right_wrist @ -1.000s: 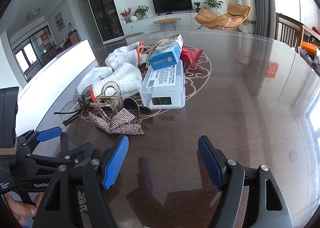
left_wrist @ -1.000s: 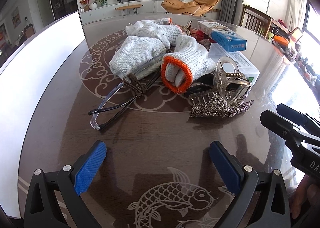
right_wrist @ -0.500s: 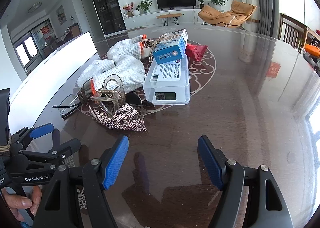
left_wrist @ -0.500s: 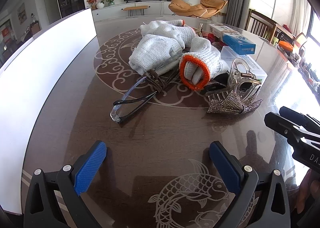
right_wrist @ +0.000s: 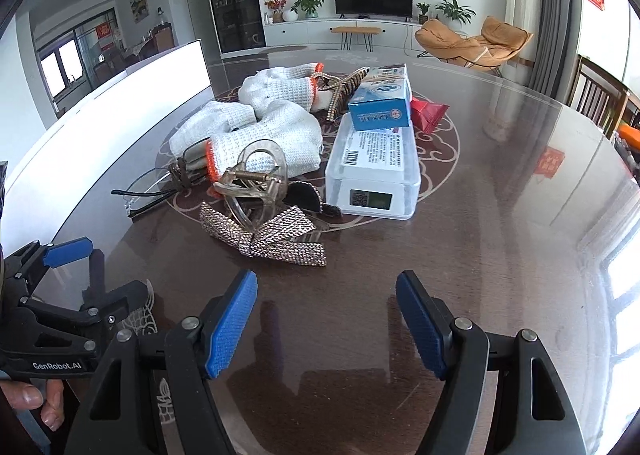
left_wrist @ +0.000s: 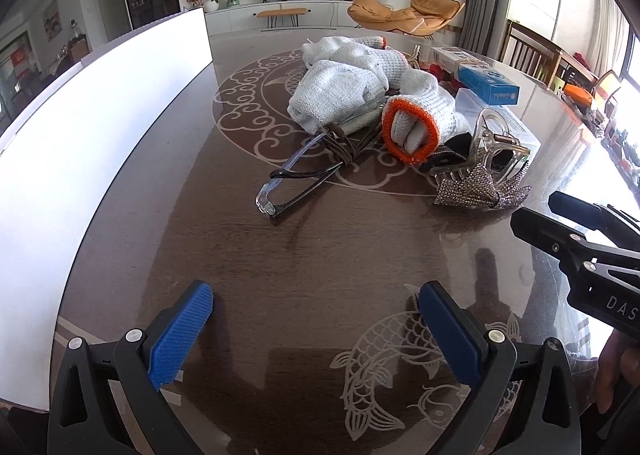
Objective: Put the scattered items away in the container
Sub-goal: 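Grasp the clear claw clip with glittery bow with the right tool while the left tool approaches the eyeglasses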
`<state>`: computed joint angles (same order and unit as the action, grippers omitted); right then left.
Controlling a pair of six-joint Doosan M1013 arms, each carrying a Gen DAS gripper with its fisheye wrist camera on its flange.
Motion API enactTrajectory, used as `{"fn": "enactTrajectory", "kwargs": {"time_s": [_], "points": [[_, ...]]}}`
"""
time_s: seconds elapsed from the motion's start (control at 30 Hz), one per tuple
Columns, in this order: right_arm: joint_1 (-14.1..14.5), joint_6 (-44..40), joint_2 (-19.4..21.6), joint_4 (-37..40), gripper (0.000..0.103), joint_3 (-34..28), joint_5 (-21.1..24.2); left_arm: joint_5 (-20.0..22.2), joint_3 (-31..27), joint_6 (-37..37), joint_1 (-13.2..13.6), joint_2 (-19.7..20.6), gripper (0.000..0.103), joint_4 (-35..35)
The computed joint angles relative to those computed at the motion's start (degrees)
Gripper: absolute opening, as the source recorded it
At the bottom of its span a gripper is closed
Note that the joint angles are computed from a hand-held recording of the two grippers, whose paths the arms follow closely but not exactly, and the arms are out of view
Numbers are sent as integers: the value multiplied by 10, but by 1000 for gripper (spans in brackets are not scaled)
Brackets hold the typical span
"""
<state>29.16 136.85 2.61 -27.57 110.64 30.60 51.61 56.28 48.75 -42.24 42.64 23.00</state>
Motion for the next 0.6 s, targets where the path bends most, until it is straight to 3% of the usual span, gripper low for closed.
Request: {"fn": "enactTrajectory", "kwargs": {"time_s": [0.2, 0.3, 0.47, 0.53, 0.6], "points": [[13, 33, 35, -18, 73, -47, 10, -15, 11, -15, -1, -4, 103, 16], [22, 70, 52, -61, 73, -66, 50, -17, 12, -16, -1, -4, 103, 18], [13, 191, 29, -122, 73, -36, 105, -18, 12, -9, 0, -4, 103, 14], [18, 213, 14, -155, 73, -23, 146, -21, 11, 7, 2, -3, 103, 4], [21, 212, -11, -164, 73, 0, 148, -36, 18, 37, 6, -7, 103, -11]]}}
